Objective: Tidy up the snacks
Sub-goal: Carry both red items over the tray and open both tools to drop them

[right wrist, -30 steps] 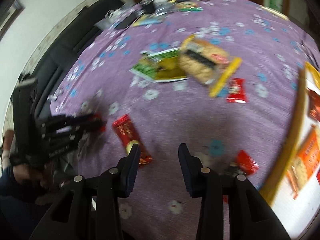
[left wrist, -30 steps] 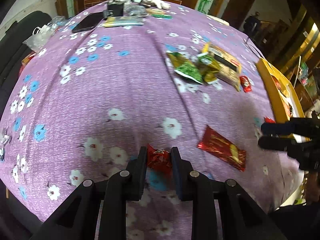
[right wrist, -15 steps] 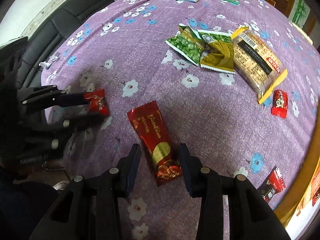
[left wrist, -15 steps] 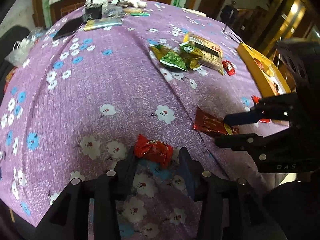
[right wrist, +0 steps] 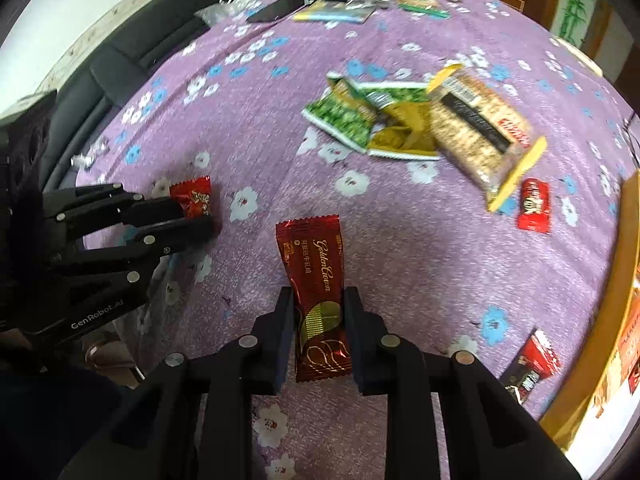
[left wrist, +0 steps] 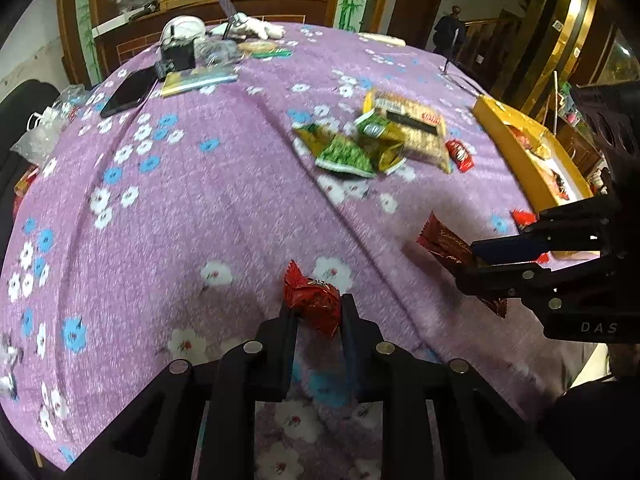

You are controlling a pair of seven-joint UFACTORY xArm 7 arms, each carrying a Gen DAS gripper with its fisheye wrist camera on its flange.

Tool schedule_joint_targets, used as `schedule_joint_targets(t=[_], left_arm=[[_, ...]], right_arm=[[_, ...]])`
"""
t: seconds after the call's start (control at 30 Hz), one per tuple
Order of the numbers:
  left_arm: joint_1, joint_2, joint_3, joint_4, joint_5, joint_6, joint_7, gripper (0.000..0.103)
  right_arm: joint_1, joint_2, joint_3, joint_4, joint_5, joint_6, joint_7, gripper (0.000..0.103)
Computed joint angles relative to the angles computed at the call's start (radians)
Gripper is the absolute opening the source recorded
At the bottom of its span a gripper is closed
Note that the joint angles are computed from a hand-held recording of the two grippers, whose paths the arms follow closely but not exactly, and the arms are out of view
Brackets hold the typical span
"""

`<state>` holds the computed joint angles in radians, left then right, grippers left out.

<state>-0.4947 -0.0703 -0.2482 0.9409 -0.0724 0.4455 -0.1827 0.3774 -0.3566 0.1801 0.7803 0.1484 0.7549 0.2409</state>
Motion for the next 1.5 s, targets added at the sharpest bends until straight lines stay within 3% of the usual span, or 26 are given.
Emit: schedule_joint_targets(t=[0.43, 0.77, 1.1, 1.5], left_arm=[[-0.053, 0.134, -0.037, 0.21, -0.07, 0.009, 0.114, 0.021], [-0.138, 0.298, -0.083, 0.456, -0.075, 0.062, 0.174, 0.021], [-0.271, 0.525, -0.102, 0.78, -0.047, 0.185, 0.205, 0.02], [-0.456, 0.807, -0.05, 1.207, -0.004, 0.387, 0.199, 0.02]], right_arm=[[-0.078, -0.223, -0.052, -0.136, 0.015, -0.039, 0.119, 0.024], [-0.209, -0.497, -0.087, -0.278, -0.029, 0.028, 0.244, 0.024], [-0.399, -0.731, -0.159, -0.373, -0.109, 0.198, 0.317, 0.024], [-0.533, -0.819, -0.263, -0.419, -0.141, 0.297, 0.238, 0.024]])
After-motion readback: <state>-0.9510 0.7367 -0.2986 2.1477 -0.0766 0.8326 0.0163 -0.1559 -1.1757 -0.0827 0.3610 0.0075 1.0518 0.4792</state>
